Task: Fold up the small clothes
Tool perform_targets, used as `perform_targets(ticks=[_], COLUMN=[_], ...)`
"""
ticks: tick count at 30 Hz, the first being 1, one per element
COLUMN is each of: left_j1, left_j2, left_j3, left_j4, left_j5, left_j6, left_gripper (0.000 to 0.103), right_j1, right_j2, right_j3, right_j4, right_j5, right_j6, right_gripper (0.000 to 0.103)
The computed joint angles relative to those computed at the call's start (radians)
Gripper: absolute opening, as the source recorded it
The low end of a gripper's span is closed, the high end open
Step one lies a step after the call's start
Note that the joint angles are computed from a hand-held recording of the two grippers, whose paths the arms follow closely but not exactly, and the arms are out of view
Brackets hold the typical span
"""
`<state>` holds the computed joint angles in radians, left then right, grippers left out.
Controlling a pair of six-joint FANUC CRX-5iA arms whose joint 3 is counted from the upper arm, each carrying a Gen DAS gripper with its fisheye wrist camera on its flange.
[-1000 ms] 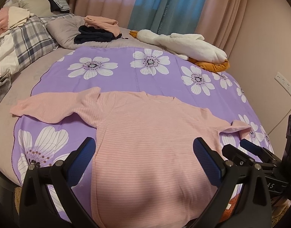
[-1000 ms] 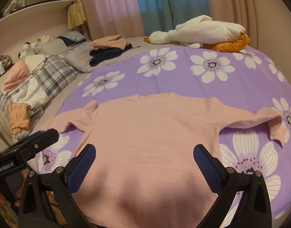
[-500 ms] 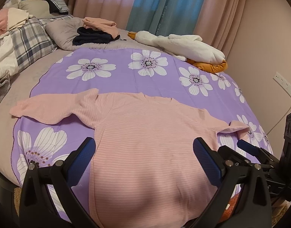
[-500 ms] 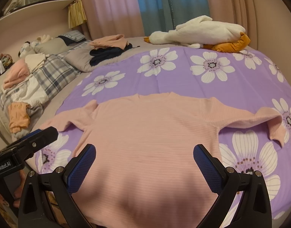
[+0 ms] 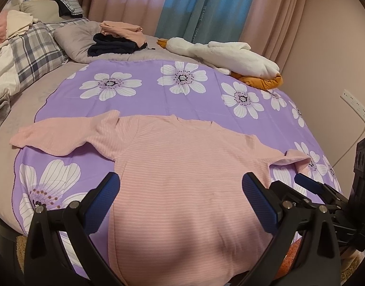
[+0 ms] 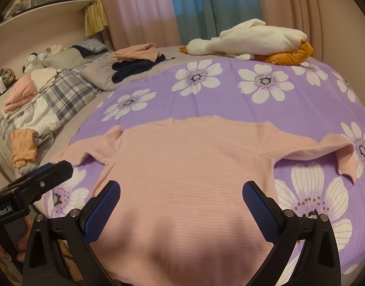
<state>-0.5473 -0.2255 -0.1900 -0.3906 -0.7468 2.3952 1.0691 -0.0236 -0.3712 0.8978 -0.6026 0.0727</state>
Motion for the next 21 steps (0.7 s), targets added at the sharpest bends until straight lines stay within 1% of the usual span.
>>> perform_targets(ticks=[9, 15, 21], left_j1=[-0.006, 0.011, 0.008], left_j2=[0.01, 0.01, 0.011], left_j3=[0.013, -0.005, -0.004], left_j4=[0.005, 0.06, 0.055], left_j5=[-0.021, 0.016, 0.018], left_j6=[-0.011, -0.031, -0.025], left_gripper=[0.102, 0.102, 0.102], right_j1=[-0.002, -0.004, -0.004], right_j2=[-0.001, -0.004, -0.003], right_j3=[0.0, -0.002, -0.001], right_j4=[-0.004, -0.013, -0.014], right_j5=[0.004, 0.008, 0.007], right_j6=[0.0, 0.003, 0.001], right_gripper=[0.102, 0.102, 0.102])
